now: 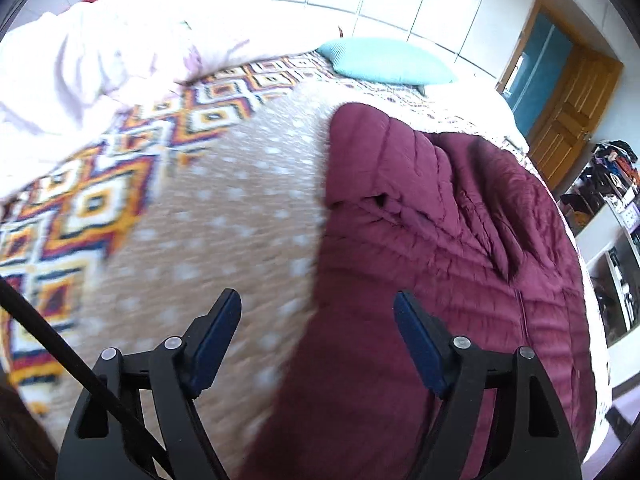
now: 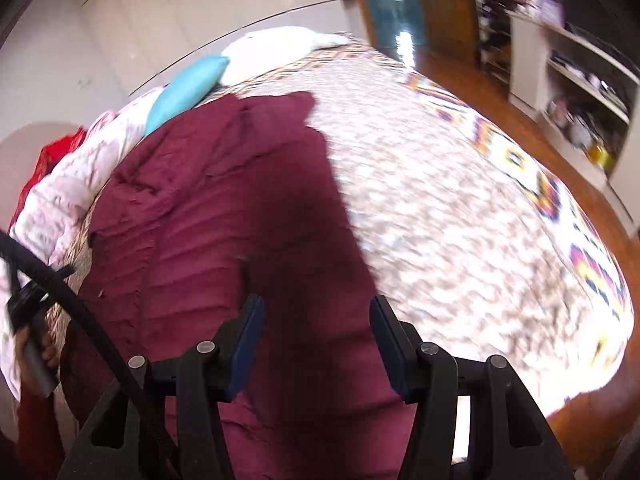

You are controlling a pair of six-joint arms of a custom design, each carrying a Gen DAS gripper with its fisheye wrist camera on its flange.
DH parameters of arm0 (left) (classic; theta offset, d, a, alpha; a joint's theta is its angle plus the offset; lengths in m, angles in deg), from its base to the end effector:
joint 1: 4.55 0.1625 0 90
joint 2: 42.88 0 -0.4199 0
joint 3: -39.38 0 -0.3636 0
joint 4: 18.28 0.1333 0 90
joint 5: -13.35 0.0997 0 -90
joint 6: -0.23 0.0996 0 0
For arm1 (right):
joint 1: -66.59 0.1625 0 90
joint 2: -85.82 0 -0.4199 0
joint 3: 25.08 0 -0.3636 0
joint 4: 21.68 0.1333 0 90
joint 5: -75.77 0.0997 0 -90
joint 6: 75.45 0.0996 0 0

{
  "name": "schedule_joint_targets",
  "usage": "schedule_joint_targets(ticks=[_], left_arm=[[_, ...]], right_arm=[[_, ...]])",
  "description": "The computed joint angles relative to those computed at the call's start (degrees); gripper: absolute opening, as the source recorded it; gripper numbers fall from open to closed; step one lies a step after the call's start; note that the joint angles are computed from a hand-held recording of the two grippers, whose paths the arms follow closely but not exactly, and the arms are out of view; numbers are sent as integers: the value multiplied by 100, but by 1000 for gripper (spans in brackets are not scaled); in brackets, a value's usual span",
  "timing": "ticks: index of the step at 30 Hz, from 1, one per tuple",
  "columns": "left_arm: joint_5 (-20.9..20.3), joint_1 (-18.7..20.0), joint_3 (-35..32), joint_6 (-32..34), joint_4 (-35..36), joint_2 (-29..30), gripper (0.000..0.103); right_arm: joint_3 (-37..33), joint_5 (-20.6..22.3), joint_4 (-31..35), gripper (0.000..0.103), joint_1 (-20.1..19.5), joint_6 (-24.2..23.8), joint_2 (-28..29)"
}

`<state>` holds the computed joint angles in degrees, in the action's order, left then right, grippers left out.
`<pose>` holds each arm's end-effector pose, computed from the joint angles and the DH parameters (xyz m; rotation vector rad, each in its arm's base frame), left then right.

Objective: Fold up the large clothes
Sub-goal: 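Grasp the jacket's hem with both grippers and lift it toward the hood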

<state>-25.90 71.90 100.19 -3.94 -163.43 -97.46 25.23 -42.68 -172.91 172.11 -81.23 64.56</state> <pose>0.0364 -0.7472 0.4990 -0.2870 2.1842 -1.1252 0.3075 -0.7866 0.1172 0.2921 -2.5766 0.7990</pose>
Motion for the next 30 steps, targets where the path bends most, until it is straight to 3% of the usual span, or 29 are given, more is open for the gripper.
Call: schedule_joint_targets(ticks=[7, 10, 13, 15, 21, 30], left_arm=[[-169, 140, 1417, -377, 675, -1141, 78], [-863, 309, 1927, -542, 628, -1518, 65], [-1722, 470, 2452, -776, 156, -1868, 64], [-2003, 517, 2758, -890, -50, -2009, 64], [-2037, 321, 3746, -661, -410, -2401, 64], [-2239, 339, 4417, -737, -406, -2701, 64]], right_arm=[[1248, 294, -879, 59, -298, 154, -583], [1553, 396, -987, 59, -424, 227, -726], [1907, 964, -867, 59, -605, 453, -950], [2150, 1265, -975, 60, -682, 507, -1089], [2703, 2037, -847, 60, -872, 612, -1443], [3512, 2129, -635, 65, -888, 456, -1778]])
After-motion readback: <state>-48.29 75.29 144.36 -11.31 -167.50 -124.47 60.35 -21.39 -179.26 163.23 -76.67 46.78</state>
